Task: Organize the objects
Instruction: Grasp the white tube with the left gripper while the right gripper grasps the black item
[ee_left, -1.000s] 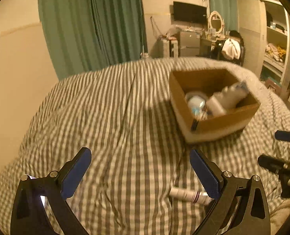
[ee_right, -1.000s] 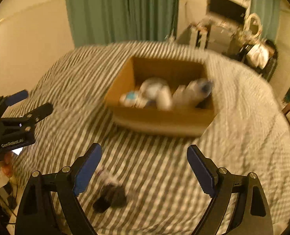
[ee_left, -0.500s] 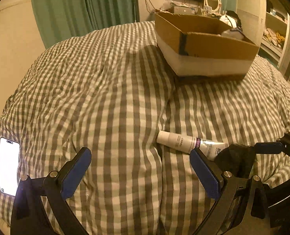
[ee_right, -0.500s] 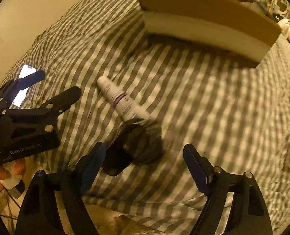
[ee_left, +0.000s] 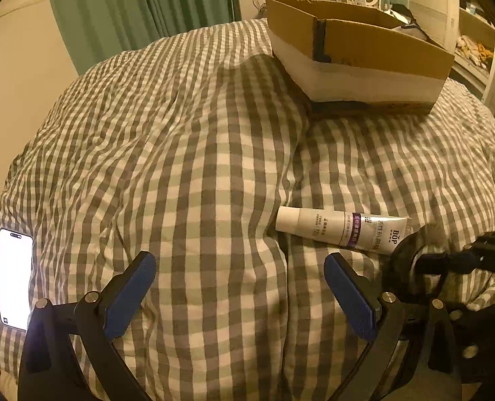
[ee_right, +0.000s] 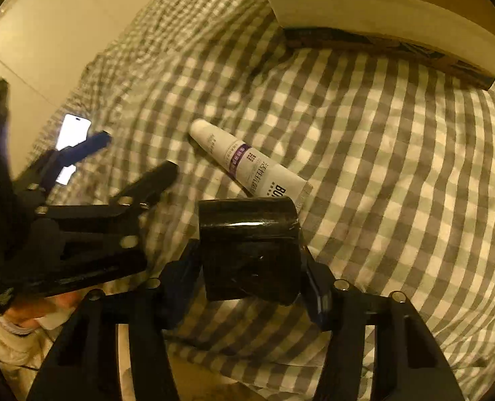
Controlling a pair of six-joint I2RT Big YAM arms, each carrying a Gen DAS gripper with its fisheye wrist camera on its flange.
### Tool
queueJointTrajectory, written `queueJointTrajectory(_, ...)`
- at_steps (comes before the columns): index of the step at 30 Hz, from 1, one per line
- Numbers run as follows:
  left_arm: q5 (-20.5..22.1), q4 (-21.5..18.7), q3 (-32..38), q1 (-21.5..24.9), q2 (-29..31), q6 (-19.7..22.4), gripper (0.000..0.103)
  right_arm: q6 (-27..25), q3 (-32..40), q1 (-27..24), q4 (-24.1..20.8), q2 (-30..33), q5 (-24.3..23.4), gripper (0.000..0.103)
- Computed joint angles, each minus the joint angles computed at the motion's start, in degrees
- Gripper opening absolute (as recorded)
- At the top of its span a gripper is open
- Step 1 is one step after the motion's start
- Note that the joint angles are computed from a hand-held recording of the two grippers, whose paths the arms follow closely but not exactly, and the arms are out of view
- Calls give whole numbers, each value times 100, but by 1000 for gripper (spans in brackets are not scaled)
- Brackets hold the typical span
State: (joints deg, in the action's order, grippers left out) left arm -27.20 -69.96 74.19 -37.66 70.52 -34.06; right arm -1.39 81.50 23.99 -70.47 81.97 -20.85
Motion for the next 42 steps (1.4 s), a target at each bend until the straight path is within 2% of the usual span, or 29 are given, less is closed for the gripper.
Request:
queueJointTrajectory(1, -11, 3, 23, -28, 25, -3, 103, -6, -27, -15, 54, -56, 19, 54)
queueJointTrajectory(2, -12, 30, 61, -52, 66, 20, 103, 16, -64, -57, 140, -139, 19, 49)
queueJointTrajectory(4, -3, 103, 142, -133, 152, 101, 103, 111, -80, -183, 233, -242, -77, 48)
queueJointTrajectory(6, 14, 162, 233, -223, 257, 194, 103, 179, -97, -316, 355, -361, 124, 48)
queueJointTrajectory(8, 94, 253, 305, -251, 371, 259, 103, 194, -98, -435, 446, -457, 392, 48)
queueJointTrajectory(12, 478, 272, 437, -266, 614, 221, 103, 377, -124, -724, 614, -575, 342, 45)
queueJointTrajectory(15, 777, 301, 481, -227, 701, -138, 103, 422, -160, -839, 691, -600, 415, 45)
queueJointTrajectory(20, 1110, 388, 570, 40, 770, -1082, 103, 373, -226, -980, 757, -646, 344, 45)
queueJointTrajectory(24, 1314, 368, 729, 236, 1012, -1435, 102, 332, -302, -973, 855, -677, 379, 45)
queueJointTrajectory(25, 1380, 361, 779, 266, 1111, -1488, 97, 316, -308, -988, 853, -678, 364, 45)
queueJointTrajectory(26, 1459, 360, 805, 286, 1172, -1528, 85, 320, -324, -1007, 864, -684, 344, 45)
queueJointTrajectory(27, 1523, 329, 836, 298, 1231, -1576, 82, 331, -328, -1012, 871, -683, 325, 45)
queueJointTrajectory(28, 1440, 268, 877, 275, 1282, -1644, 77, 339, -330, -1010, 877, -680, 324, 45)
queueJointTrajectory(29, 1376, 263, 888, 254, 1285, -1631, 67, 353, -337, -1018, 893, -677, 314, 45)
queueJointTrajectory(30, 1316, 227, 914, 230, 1291, -1575, 62, 358, -333, -1019, 895, -671, 313, 45)
queueJointTrajectory(32, 1202, 111, 988, 195, 1292, -1375, 40, 340, -336, -1021, 894, -691, 348, 45)
queueJointTrajectory(35, 1294, 89, 944, 234, 1148, -1189, 24, 324, -318, -989, 893, -720, 430, 45)
queueJointTrajectory(42, 1218, -191, 916, 128, 715, -1089, 23, 283, -141, -870, 813, -838, 590, 45)
